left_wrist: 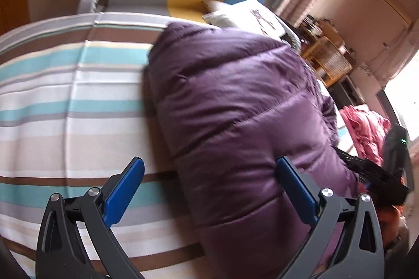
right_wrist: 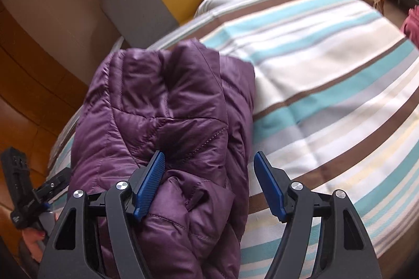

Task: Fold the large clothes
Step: 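Grasp the jacket bundle edge with the right gripper while the left gripper grasps beside it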

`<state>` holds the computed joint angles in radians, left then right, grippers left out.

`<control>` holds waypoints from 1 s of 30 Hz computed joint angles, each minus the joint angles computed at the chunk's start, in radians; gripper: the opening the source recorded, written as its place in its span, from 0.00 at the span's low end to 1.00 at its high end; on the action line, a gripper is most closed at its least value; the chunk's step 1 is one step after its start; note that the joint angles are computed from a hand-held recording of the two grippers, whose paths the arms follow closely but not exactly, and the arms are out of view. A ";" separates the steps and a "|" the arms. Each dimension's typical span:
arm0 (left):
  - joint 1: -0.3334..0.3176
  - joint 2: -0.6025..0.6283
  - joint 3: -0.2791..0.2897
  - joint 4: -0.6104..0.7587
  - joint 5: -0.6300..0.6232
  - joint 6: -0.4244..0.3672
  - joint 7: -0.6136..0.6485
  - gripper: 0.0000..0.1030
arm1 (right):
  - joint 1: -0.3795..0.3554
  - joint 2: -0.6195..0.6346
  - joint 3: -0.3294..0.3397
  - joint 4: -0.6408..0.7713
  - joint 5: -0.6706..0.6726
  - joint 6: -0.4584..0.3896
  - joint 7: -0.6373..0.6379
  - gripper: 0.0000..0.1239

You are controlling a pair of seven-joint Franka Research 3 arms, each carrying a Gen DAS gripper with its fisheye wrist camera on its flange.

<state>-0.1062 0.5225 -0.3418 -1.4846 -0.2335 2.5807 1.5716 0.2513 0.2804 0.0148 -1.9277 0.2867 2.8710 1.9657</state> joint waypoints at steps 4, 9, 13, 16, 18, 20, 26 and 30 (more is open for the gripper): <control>-0.004 0.037 -0.013 0.057 -0.003 -0.065 0.042 0.98 | -0.033 0.027 0.038 0.022 0.080 -0.022 -0.055 0.57; -0.046 0.087 0.005 0.132 0.042 -0.096 0.038 0.98 | -0.069 0.073 0.082 0.062 0.184 -0.016 -0.140 0.53; -0.067 0.107 0.010 0.147 0.068 -0.074 0.029 0.96 | -0.083 0.093 0.110 0.067 0.264 0.018 -0.208 0.47; -0.059 0.096 -0.002 0.121 0.057 -0.043 0.029 0.89 | -0.089 0.087 0.127 0.053 0.308 0.049 -0.254 0.40; -0.050 0.076 -0.011 0.089 0.045 -0.021 0.033 0.81 | -0.078 0.074 0.127 0.032 0.320 0.073 -0.267 0.35; -0.047 0.057 -0.014 0.061 0.048 -0.001 0.045 0.75 | -0.034 0.062 0.085 0.018 0.265 0.086 -0.236 0.32; -0.038 0.013 -0.020 0.005 0.048 0.046 0.074 0.58 | 0.026 0.029 0.043 -0.035 0.172 0.164 -0.168 0.24; -0.046 -0.032 -0.008 -0.053 0.077 0.115 0.084 0.51 | 0.023 0.009 0.068 -0.076 0.171 0.241 -0.165 0.22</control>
